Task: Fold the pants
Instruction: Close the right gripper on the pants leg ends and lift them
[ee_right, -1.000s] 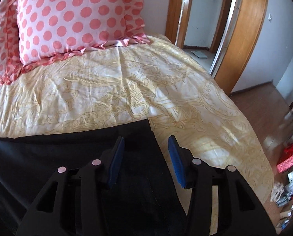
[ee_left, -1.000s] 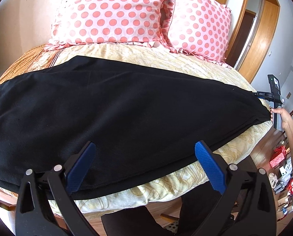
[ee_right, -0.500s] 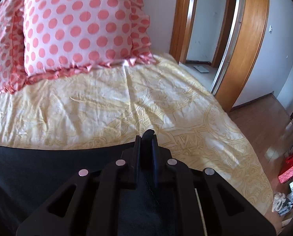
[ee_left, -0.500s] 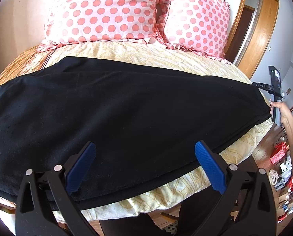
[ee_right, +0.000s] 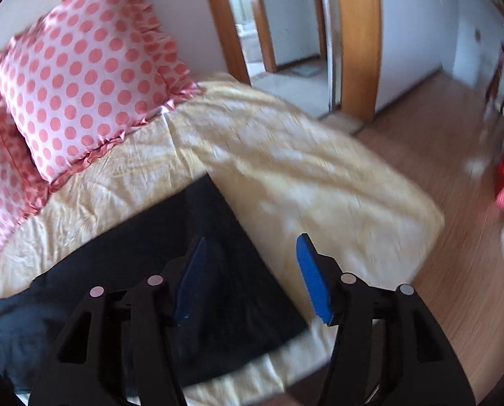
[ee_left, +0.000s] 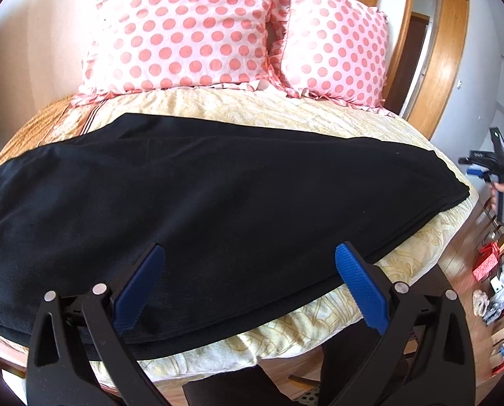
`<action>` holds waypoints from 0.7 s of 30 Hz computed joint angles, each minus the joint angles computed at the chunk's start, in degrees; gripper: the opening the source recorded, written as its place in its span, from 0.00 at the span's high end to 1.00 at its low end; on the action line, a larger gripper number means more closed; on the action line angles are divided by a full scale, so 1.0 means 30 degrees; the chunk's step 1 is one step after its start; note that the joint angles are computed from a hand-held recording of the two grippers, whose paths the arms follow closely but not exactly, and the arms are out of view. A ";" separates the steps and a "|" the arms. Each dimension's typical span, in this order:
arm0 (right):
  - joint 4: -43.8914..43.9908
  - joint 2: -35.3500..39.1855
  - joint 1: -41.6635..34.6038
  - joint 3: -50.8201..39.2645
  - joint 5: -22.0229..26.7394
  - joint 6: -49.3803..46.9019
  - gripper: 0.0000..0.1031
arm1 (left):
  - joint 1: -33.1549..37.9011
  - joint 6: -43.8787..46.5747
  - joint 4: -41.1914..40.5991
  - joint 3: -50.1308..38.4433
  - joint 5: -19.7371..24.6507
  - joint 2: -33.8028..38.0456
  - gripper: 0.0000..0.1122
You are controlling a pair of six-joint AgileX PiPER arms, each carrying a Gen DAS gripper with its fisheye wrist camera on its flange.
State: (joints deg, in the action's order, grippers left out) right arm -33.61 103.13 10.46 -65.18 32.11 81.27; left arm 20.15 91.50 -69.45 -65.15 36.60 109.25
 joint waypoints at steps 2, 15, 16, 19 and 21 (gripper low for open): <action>0.0183 -0.1202 0.0220 0.2017 -0.0911 0.1517 0.46 | -0.0001 0.0371 -0.0050 0.0051 0.0095 -0.0019 0.10; 0.1234 -0.1346 0.0609 0.4046 -0.3805 0.3451 0.53 | 0.0866 0.1537 -0.0635 0.0555 0.0952 -0.0163 0.10; 0.1288 -0.1347 0.0504 0.4103 -0.4076 0.3601 0.53 | 0.0900 0.1443 -0.0565 0.0469 0.0988 -0.0096 0.10; 0.1508 -0.1502 0.0029 0.4866 -0.6157 0.4173 0.53 | 0.0989 0.1358 -0.0482 0.0373 0.1024 0.0020 0.10; 0.1948 -0.1543 -0.0166 0.5353 -0.7535 0.4335 0.53 | 0.1052 0.1340 -0.0465 0.0341 0.1111 0.0062 0.10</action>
State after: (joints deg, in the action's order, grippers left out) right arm -27.76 98.50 9.97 -49.12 9.51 94.27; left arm 23.31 95.52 -70.85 -64.12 39.93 109.44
